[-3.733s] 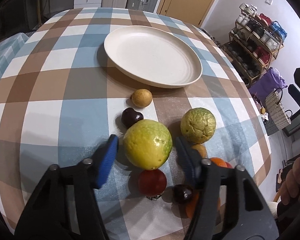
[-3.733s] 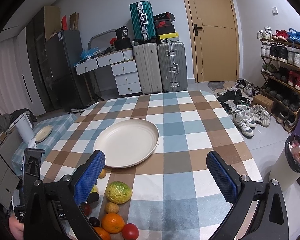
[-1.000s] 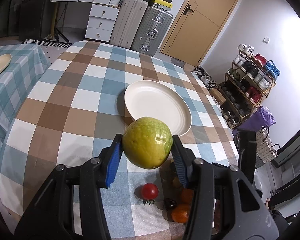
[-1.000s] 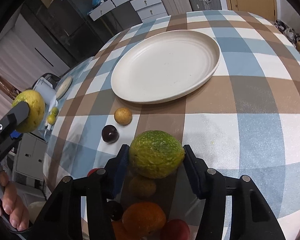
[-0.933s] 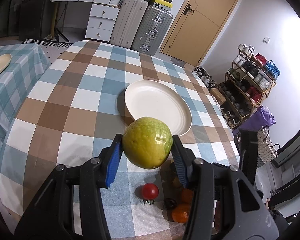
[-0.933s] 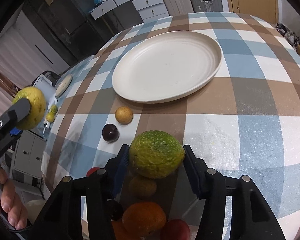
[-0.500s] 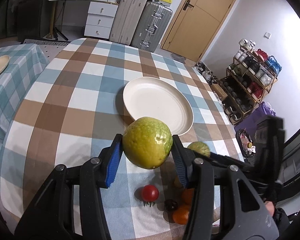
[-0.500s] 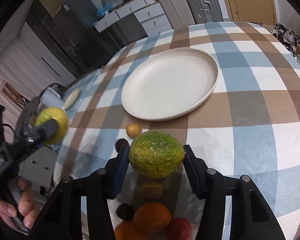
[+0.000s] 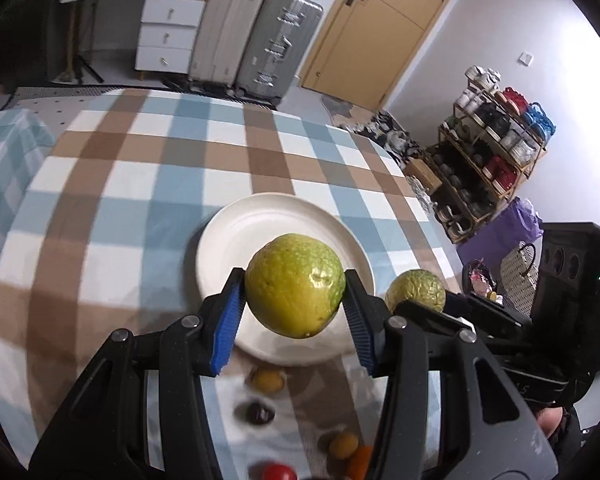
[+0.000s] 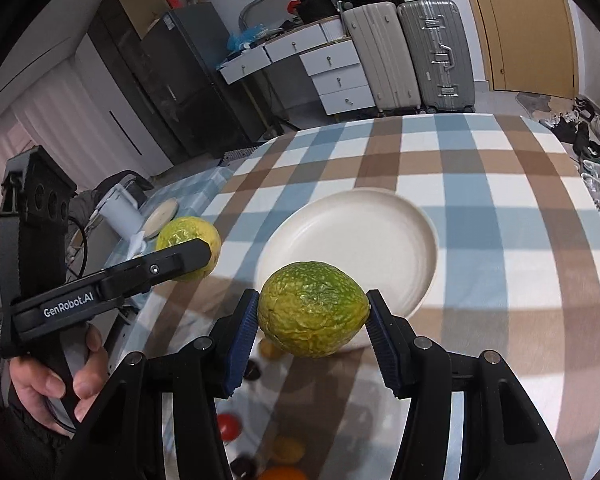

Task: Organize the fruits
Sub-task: 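Carry both fruits over the white plate and open both tools, then raise both tools away from the plate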

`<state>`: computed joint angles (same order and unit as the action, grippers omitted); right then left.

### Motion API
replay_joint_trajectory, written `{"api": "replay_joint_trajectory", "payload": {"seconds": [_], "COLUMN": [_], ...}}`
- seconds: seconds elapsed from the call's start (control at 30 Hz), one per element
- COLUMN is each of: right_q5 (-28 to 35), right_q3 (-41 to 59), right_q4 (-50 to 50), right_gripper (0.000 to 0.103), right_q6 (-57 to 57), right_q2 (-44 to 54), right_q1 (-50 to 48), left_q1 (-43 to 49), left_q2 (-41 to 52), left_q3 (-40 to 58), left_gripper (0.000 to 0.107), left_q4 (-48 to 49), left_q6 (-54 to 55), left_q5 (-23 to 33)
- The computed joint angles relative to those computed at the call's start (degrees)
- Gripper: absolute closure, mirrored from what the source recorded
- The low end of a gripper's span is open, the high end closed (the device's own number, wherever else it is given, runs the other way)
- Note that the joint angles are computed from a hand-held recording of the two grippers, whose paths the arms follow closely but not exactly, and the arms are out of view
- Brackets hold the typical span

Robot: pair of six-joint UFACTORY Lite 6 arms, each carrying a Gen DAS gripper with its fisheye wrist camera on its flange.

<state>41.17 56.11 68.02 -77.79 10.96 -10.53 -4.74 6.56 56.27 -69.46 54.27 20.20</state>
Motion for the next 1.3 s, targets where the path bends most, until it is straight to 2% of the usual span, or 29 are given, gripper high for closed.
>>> {"api": "replay_joint_trajectory", "payload": {"seconds": [0.07, 0.23, 0.37, 0.7, 0.73, 0.87, 0.9, 0.93, 0.97, 1.0, 1.03, 1.07, 1.17, 1.3], "right_q5": [0.1, 0.0, -1.4, -4.7, -4.7, -6.3, -6.6, -6.3, -6.9, -7.4, -7.5, -7.2, -3.8, -3.6], "right_q3": [5.8, 19.8, 30.5, 44.0, 44.9, 46.4, 46.7, 46.5, 45.2, 43.9, 43.0, 41.8, 37.5, 30.4], "right_q4": [-0.6, -2.6, -7.1, -13.7, -14.1, -13.2, -13.3, -12.2, -10.3, -8.9, -7.7, -6.4, -2.2, 0.0], "right_gripper": [0.049, 0.049, 0.049, 0.051, 0.055, 0.055, 0.055, 0.055, 0.050, 0.046, 0.033, 0.024, 0.024, 0.020], "right_q6": [0.8, 4.0, 8.2, 13.5, 14.1, 13.4, 13.5, 12.4, 10.5, 9.0, 7.6, 6.1, 1.9, 0.1], "right_q2": [5.1, 16.6, 26.4, 40.6, 41.3, 42.5, 42.7, 42.6, 41.8, 40.9, 40.1, 39.1, 35.0, 27.2], "right_q1": [0.1, 1.3, 3.5, 7.9, 8.1, 9.0, 9.2, 8.9, 8.7, 8.4, 8.0, 7.5, 5.1, 3.2], "left_q1": [0.6, -0.4, 0.5, -1.3, -1.4, -1.7, -1.4, -1.2, -1.1, -0.8, -0.6, -0.4, -0.6, -0.3], "left_q2": [6.9, 24.6, 37.9, 62.8, 64.6, 71.8, 71.3, 70.5, 70.3, 68.6, 65.5, 63.1, 54.0, 41.7], "left_q3": [7.4, 28.4, 43.9, 79.3, 82.2, 94.2, 93.5, 92.2, 92.4, 90.2, 85.5, 82.3, 70.4, 55.2], "left_gripper": [0.061, 0.061, 0.061, 0.061, 0.061, 0.061, 0.061, 0.056, 0.044, 0.039, 0.030, 0.027, 0.027, 0.024], "left_q4": [2.4, 16.4, 19.4, 32.0, 33.3, 37.8, 36.8, 35.9, 36.0, 34.8, 32.8, 31.3, 30.2, 29.1], "left_q6": [-1.2, -14.6, -20.8, -38.0, -39.3, -45.4, -45.2, -44.5, -44.7, -44.0, -42.1, -40.6, -37.1, -34.8], "left_q5": [2.7, 6.3, 11.4, 20.8, 22.0, 25.7, 25.6, 25.2, 25.3, 24.7, 23.4, 22.8, 18.6, 14.7]}}
